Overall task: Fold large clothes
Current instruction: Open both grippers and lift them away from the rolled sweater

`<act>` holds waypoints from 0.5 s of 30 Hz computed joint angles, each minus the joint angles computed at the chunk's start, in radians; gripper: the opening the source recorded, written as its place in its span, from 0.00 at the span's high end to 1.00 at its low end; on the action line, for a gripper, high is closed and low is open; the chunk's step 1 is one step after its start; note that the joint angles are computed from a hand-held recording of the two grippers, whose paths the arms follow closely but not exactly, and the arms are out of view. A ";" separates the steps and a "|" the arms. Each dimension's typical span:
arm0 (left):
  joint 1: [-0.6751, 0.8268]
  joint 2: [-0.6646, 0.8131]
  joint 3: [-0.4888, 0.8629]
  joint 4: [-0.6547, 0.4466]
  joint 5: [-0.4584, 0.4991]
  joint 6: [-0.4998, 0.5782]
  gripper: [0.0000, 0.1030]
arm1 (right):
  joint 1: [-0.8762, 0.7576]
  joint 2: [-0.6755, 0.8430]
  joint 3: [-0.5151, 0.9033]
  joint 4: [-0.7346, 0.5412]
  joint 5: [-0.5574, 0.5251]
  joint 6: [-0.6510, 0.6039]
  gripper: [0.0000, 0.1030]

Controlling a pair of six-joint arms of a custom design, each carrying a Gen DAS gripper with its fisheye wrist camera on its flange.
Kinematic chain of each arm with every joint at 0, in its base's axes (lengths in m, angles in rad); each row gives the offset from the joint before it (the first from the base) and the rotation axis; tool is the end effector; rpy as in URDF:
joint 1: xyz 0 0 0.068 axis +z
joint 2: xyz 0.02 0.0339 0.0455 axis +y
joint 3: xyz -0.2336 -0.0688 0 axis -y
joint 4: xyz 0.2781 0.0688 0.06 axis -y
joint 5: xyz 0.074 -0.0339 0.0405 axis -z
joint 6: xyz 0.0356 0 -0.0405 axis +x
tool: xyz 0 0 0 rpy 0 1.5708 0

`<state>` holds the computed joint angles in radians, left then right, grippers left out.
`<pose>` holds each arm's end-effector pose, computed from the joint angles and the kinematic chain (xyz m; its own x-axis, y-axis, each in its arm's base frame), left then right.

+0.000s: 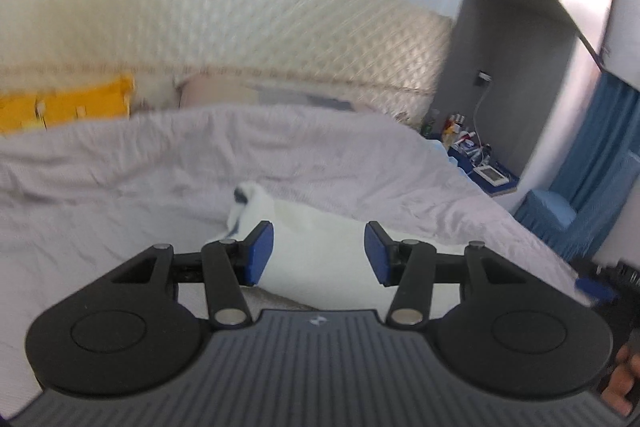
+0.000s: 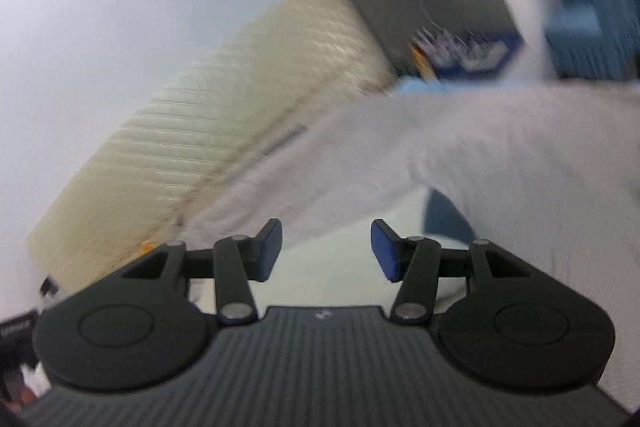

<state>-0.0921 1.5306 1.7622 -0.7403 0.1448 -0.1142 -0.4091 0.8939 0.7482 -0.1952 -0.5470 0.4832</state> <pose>0.3609 -0.0385 0.4159 -0.5065 -0.0665 -0.8597 0.1598 0.9725 -0.1693 0.2422 -0.0848 0.2797 -0.3227 0.5724 -0.7538 0.0451 0.8048 0.5919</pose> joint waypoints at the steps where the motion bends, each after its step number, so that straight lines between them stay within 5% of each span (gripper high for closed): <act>1: -0.015 -0.048 -0.011 -0.024 -0.021 0.016 0.45 | -0.027 -0.072 -0.010 -0.051 -0.030 -0.030 0.48; 8: -0.109 -0.356 -0.099 -0.208 -0.080 0.036 0.43 | -0.244 -0.429 0.009 -0.388 -0.259 -0.261 0.48; 15: -0.255 -0.634 -0.279 -0.304 -0.215 0.048 0.43 | -0.464 -0.612 0.011 -0.689 -0.484 -0.542 0.48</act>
<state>-0.3471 0.8968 1.4829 -1.0444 -0.0707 -0.0658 -0.8732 0.2821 0.7591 -0.8838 -1.0310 -0.0586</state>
